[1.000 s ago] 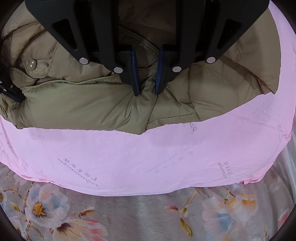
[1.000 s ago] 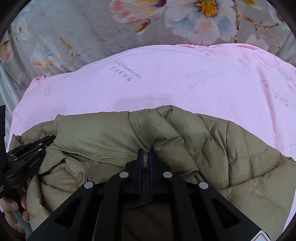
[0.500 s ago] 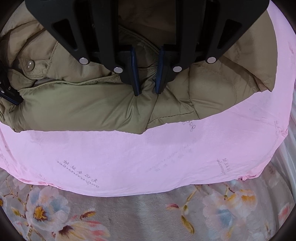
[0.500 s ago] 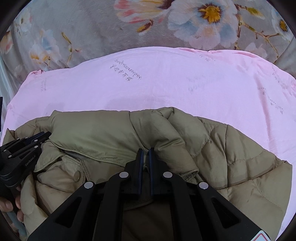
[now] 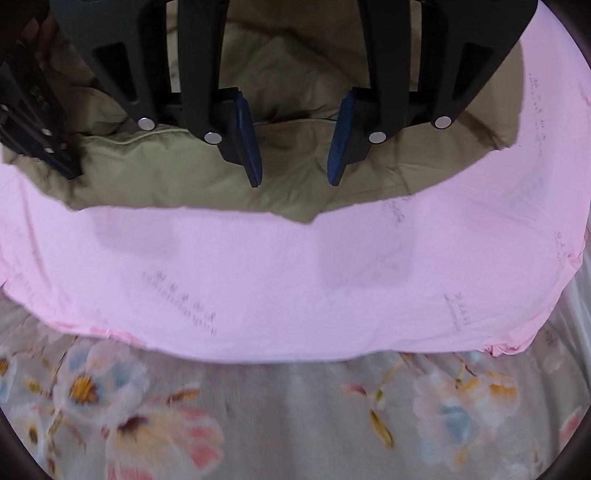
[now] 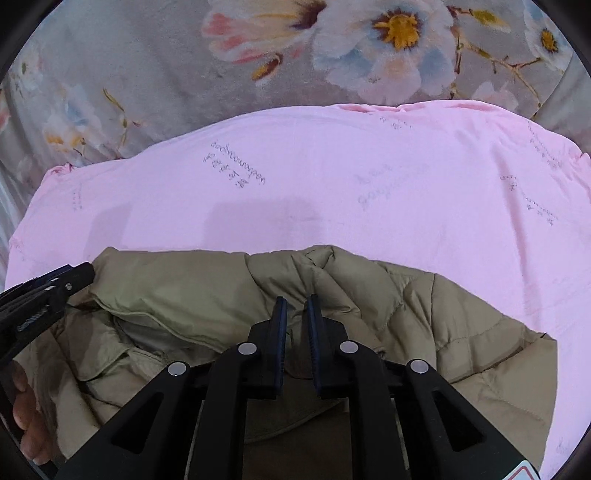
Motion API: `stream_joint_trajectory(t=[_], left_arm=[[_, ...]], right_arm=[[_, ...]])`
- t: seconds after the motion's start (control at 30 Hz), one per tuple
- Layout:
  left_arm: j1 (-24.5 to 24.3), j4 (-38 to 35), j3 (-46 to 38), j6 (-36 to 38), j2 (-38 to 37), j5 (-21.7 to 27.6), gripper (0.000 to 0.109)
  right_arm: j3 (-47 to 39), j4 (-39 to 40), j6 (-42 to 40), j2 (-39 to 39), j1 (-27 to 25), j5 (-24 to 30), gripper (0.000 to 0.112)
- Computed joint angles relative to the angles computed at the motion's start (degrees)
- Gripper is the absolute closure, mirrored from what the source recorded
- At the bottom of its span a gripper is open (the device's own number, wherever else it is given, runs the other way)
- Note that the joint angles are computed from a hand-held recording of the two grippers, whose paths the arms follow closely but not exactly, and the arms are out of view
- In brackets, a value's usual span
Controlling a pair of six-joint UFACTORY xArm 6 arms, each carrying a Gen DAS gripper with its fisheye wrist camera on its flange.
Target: Fold large clothes
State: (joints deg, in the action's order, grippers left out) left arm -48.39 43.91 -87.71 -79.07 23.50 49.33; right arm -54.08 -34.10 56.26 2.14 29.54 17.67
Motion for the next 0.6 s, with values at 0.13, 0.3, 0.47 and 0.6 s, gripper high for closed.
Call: stream_joint_trajectory(t=[0.13, 0.3, 0.47, 0.6], left_arm=[[-0.9, 3.0, 0.1, -3.2, 2.1, 0.4, 0.073], [-2.1, 3.7, -2.9, -1.5, 4.4, 4.2, 0.073], [-2.4, 3.3, -4.8, 0.1, 5.7, 6.2, 0.073], [-2.4, 2.7, -5.7, 1.1, 6.2, 7.0, 0.073]], right_arm=[[0.4, -1.2, 1.1, 0.2, -0.2, -1.0, 0.1], [0.1, -0.6, 0.4, 0.6, -0.1, -0.8, 0.1], [0.0, -0.9, 0.5, 0.8, 0.0, -0.7, 0.1], [0.0, -1.5, 1.3, 1.0, -0.2, -1.3, 0.1]])
